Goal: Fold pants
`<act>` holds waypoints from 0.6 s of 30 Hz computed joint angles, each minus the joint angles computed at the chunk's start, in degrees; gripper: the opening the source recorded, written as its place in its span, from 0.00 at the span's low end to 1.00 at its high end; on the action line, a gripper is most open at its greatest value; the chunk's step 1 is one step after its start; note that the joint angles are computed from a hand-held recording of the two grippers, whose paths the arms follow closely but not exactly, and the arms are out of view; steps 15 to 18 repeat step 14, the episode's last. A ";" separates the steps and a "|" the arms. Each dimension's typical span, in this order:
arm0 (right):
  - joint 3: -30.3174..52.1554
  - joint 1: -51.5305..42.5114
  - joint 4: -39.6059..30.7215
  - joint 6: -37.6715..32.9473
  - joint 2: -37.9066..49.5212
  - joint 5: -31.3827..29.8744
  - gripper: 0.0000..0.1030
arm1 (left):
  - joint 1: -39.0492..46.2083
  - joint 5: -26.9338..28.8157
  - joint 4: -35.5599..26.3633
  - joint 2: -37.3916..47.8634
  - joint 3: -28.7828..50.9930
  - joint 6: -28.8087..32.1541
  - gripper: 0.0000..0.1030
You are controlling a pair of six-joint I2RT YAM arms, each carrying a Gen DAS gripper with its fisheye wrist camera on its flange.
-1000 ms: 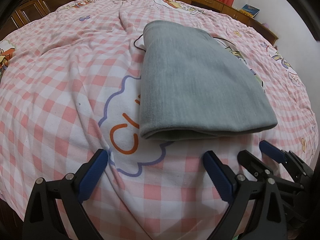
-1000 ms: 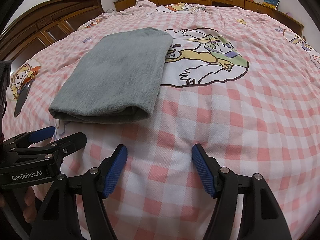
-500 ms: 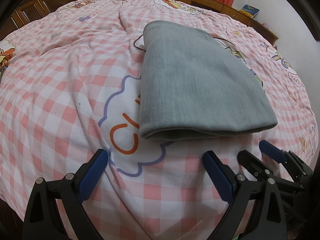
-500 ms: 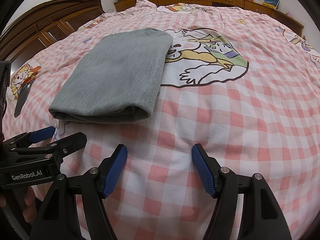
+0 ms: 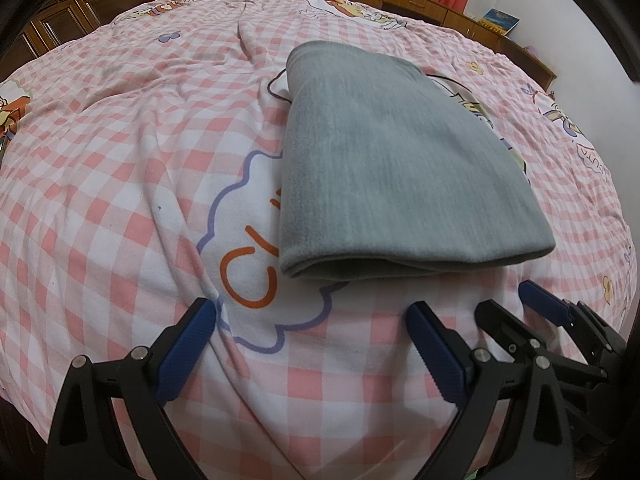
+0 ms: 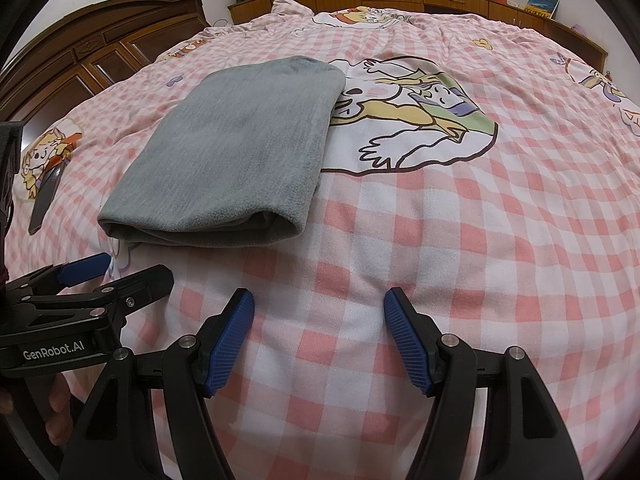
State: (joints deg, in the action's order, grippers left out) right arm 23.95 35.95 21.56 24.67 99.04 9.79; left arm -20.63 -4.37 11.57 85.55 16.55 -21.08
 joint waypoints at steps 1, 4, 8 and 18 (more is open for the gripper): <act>-0.17 -0.17 0.08 -0.15 -0.09 -0.09 0.67 | -0.10 -0.05 -0.01 0.00 0.01 -0.07 0.96; -0.15 -0.15 0.12 -0.13 -0.04 -0.07 0.67 | -0.11 -0.06 -0.02 -0.03 0.01 -0.07 0.96; -0.13 -0.14 0.14 -0.10 0.00 -0.10 0.67 | -0.09 -0.03 -0.10 -0.04 0.05 -0.08 0.96; -0.02 0.03 0.23 0.04 0.16 0.00 0.67 | -0.17 -0.04 0.63 0.72 -0.22 -0.22 0.96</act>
